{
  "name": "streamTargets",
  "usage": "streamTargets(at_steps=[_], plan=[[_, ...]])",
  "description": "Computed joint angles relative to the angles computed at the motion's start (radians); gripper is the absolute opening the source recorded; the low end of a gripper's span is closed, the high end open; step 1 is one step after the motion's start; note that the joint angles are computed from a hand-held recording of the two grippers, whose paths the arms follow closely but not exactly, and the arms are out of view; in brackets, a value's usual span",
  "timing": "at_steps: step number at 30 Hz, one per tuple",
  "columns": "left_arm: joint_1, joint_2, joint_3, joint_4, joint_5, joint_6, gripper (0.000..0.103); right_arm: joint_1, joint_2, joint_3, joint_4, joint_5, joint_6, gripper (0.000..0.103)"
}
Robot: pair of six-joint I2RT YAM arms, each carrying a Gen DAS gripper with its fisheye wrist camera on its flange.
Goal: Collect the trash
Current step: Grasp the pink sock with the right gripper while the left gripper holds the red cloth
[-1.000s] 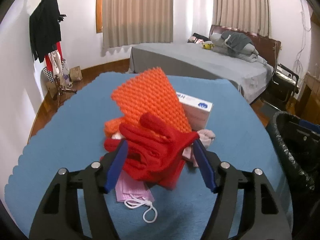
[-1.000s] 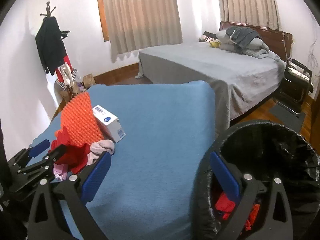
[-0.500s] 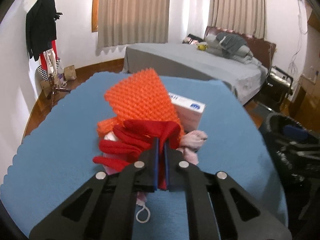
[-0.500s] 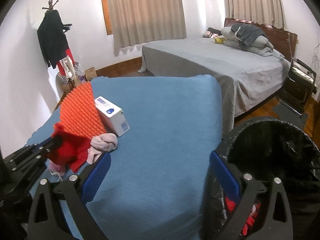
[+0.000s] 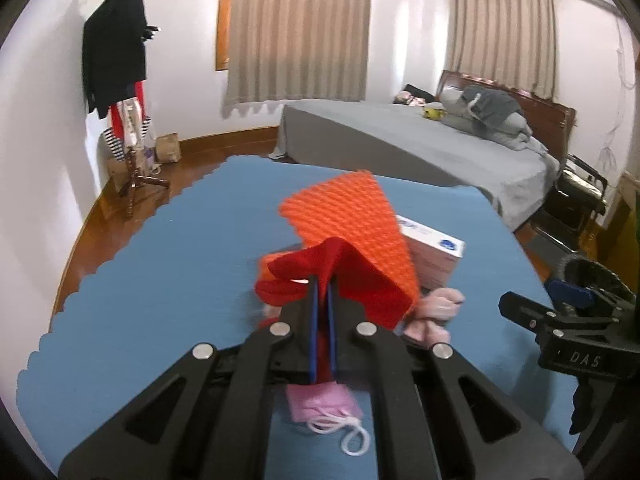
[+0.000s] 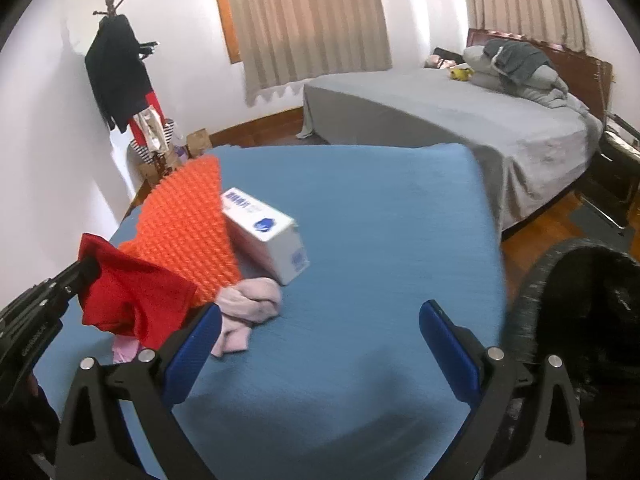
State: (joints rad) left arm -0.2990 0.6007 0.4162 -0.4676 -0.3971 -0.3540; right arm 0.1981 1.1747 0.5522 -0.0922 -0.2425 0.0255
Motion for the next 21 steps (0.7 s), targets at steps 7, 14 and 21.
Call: streamTargets(at_steps=[7,14,21], plan=[[0.136,0.002,-0.017,0.041,0.08,0.053,0.003,0.119,0.105,0.02,0.076,0.076,0.053,0.094],[0.23,0.001,-0.036,0.078,0.173,0.098,0.003,0.177,0.209,0.047,0.109,0.112,0.071,0.08],[0.246,0.006,-0.047,0.093,0.198,0.106,0.003,0.171,0.24,0.073,0.075,0.041,0.043,0.047]])
